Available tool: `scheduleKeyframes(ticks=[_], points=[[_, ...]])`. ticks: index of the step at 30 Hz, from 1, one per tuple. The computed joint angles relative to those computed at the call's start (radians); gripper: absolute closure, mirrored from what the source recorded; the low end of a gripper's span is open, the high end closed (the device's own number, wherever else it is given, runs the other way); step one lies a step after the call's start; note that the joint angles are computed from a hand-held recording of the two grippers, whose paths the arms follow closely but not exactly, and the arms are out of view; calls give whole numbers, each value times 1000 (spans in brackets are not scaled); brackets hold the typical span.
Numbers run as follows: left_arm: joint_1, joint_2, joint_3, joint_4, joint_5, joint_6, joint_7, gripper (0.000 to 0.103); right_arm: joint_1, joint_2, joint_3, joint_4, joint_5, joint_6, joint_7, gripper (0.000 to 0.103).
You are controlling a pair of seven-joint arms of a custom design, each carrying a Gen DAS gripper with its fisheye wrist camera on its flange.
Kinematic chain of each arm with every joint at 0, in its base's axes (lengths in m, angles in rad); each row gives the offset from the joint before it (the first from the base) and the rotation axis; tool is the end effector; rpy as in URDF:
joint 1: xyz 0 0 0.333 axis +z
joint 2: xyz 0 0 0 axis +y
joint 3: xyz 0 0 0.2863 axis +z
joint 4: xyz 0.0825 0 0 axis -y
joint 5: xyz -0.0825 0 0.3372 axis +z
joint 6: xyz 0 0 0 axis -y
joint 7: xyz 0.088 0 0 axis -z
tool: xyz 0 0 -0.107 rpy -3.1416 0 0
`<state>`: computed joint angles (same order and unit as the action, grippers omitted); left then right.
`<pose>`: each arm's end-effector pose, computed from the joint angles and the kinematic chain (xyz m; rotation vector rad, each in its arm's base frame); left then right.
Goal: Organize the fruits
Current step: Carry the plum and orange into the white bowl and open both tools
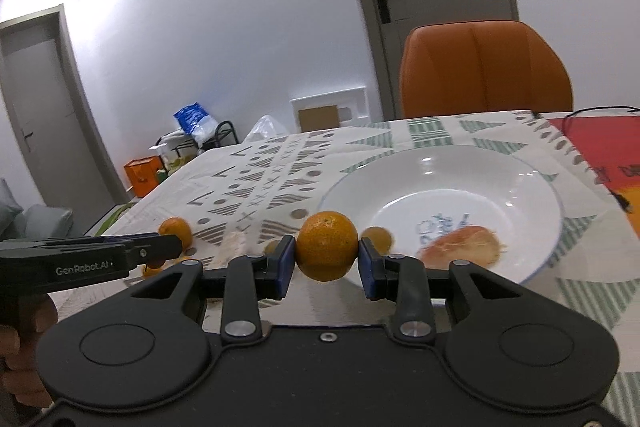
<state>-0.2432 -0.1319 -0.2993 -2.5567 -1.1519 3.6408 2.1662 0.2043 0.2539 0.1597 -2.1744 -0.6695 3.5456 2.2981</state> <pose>0.4032 -0.1089 0.4251 -1.7547 1.4679 -0.9632 0.4885 0.2617 0.4079 -1.7342 1.1750 -0.3798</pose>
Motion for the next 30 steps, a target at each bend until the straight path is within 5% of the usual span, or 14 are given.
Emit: scheduleKeyframes(ticks=[22, 26, 30], points=[[-95, 159, 15, 255, -154, 1, 283, 81, 9, -4, -93, -41, 185, 31, -134, 71], [-109, 185, 22, 293, -159, -5, 311, 81, 139, -6, -188, -65, 411, 38, -326, 66], [-119, 213, 30, 336, -169, -14, 341, 81, 64, -12, -133, -80, 359, 48, -281, 65]])
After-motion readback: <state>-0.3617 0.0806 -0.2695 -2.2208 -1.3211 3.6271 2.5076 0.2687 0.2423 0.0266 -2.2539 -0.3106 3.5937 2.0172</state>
